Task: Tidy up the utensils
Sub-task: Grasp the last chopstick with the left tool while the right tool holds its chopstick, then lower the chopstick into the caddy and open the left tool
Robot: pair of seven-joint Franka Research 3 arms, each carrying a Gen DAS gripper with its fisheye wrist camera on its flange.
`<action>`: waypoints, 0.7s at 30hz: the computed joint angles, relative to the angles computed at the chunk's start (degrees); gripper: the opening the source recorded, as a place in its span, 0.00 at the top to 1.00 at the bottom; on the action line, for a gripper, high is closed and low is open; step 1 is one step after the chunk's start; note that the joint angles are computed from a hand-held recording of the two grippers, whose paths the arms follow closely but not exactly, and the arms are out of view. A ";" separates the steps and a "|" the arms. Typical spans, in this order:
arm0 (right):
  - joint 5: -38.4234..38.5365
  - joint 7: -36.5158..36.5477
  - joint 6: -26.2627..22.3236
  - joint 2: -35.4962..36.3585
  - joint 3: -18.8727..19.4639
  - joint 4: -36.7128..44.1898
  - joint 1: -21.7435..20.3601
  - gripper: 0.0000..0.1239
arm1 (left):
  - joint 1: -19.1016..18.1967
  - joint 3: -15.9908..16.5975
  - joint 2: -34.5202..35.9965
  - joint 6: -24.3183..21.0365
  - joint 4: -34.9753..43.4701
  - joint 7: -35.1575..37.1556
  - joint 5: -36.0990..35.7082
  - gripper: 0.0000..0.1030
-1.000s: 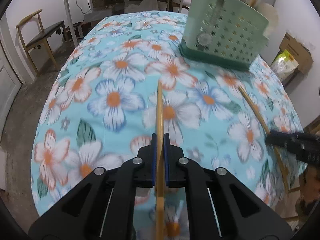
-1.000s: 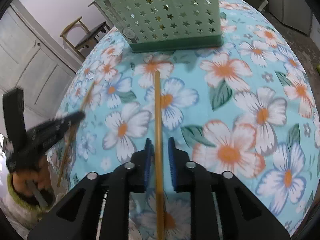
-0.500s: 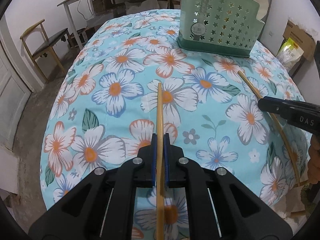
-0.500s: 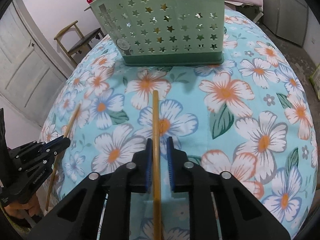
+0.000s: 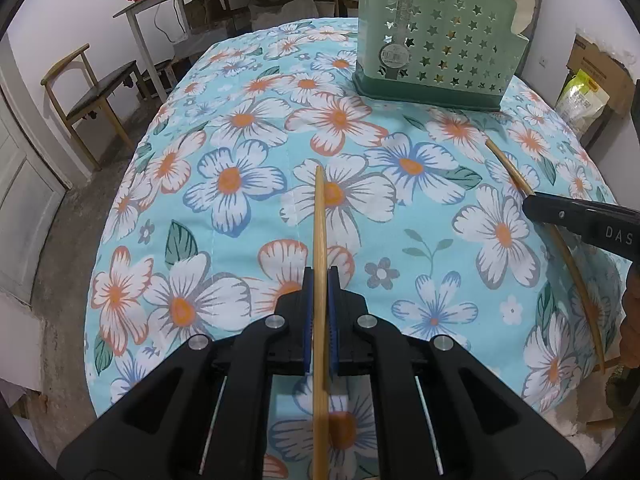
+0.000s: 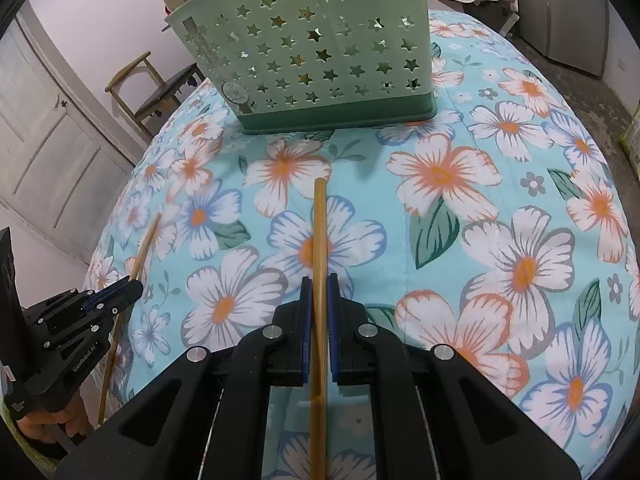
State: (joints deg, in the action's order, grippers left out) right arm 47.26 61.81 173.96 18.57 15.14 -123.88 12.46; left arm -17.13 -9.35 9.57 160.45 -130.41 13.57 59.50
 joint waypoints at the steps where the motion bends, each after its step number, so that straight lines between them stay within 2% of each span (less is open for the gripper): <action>1: 0.27 -0.19 0.07 0.01 0.16 -0.01 -0.12 0.94 | -0.02 -0.01 0.03 -0.10 0.06 0.08 -0.02 0.95; 8: 3.00 -2.31 0.40 0.14 1.30 0.15 -1.03 0.94 | -0.22 -0.21 -0.03 -0.81 0.10 -0.14 0.41 0.95; 11: 2.96 -2.46 0.55 0.16 0.92 0.13 -0.60 0.94 | 0.49 -0.27 0.06 0.79 -0.10 1.57 -1.60 0.95; 14: 2.26 -2.10 0.76 0.05 0.37 -0.05 -0.03 0.94 | 3.00 -0.41 0.98 6.14 -0.32 7.20 -9.11 0.95; 16: 1.68 -1.51 0.85 0.00 0.05 -0.13 0.32 0.94 | 5.85 -1.93 2.30 9.88 -0.17 14.97 -18.35 0.95; 18: 1.50 -1.26 1.11 0.02 0.12 -0.20 0.31 0.94 | 8.40 -4.05 3.94 11.45 0.79 22.13 -25.84 0.95; 21: 1.42 -1.00 1.92 0.10 0.50 -0.38 0.20 0.94 | 10.27 -5.73 6.13 12.19 2.80 29.08 -32.39 0.95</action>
